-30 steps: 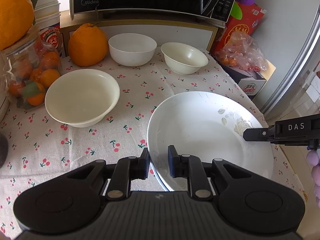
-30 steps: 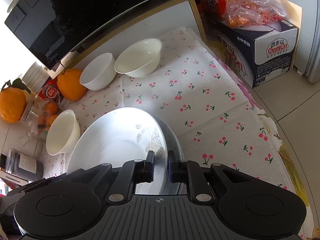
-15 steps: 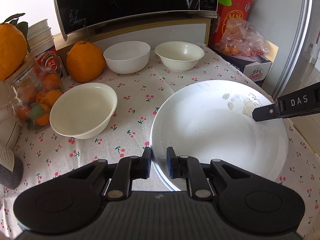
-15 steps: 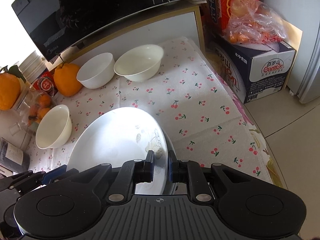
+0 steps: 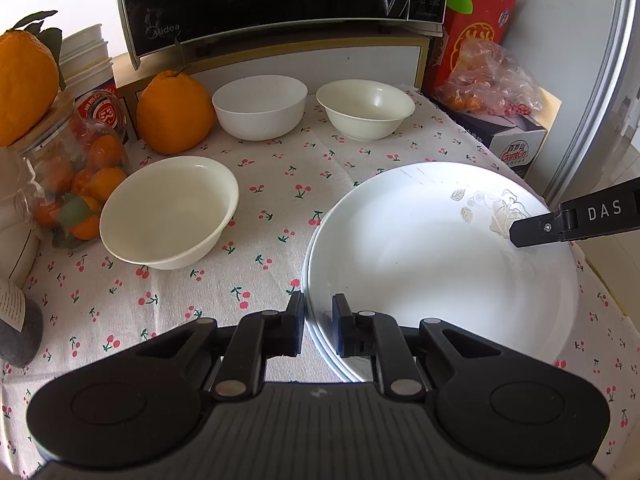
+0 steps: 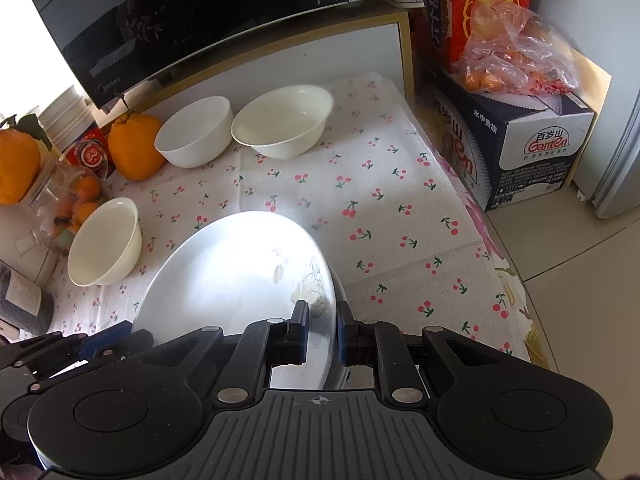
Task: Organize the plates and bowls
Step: 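Lower the white plate onto the blue plates and open both tools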
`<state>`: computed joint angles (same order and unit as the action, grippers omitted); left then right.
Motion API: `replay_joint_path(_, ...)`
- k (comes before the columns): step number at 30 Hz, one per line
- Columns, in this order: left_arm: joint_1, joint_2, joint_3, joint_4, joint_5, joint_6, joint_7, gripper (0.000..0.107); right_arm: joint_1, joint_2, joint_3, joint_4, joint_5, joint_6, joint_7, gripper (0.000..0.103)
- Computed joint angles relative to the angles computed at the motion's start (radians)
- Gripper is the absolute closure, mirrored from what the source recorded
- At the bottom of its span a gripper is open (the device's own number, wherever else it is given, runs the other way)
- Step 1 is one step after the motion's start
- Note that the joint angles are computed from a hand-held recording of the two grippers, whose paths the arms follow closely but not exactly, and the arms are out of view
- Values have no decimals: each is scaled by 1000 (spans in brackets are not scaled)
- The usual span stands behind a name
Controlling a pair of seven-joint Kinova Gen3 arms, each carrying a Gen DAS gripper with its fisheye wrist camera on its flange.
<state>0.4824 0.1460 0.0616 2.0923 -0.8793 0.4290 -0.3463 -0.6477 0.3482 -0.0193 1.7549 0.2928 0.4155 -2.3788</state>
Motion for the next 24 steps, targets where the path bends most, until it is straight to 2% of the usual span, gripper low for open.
replay_joint_path(3, -6, -2, 2, 0, 14, -2, -12, 95, 10, 1, -14, -11, -6, 20, 21, 87)
replay_joint_path(6, -12, -6, 1, 2, 25, -13, -18, 95, -26, -4, 20, -12, 40, 33, -5, 86)
replay_joint_path(9, -23, -9, 2, 4, 54, -26, -36, 95, 36, -18, -30, 0, -4, 3, 37, 86)
replay_joint_path(16, -34, -16, -2, 8, 89, -44, -69, 94, 28, -15, -16, -4, -16, 5, 34, 86)
replay_joint_path(19, -44, -26, -3, 13, 116, -55, -79, 85, 33, -15, -23, -8, -23, 9, 45, 86)
replay_joint_path(22, -60, -39, -3, 20, 149, -70, -95, 83, 57, -13, -46, -18, -55, 15, 81, 86)
replay_joint_path(24, -64, -46, -3, 24, 152, -68, -94, 78, 47, -10, -38, -24, -56, 15, 79, 72)
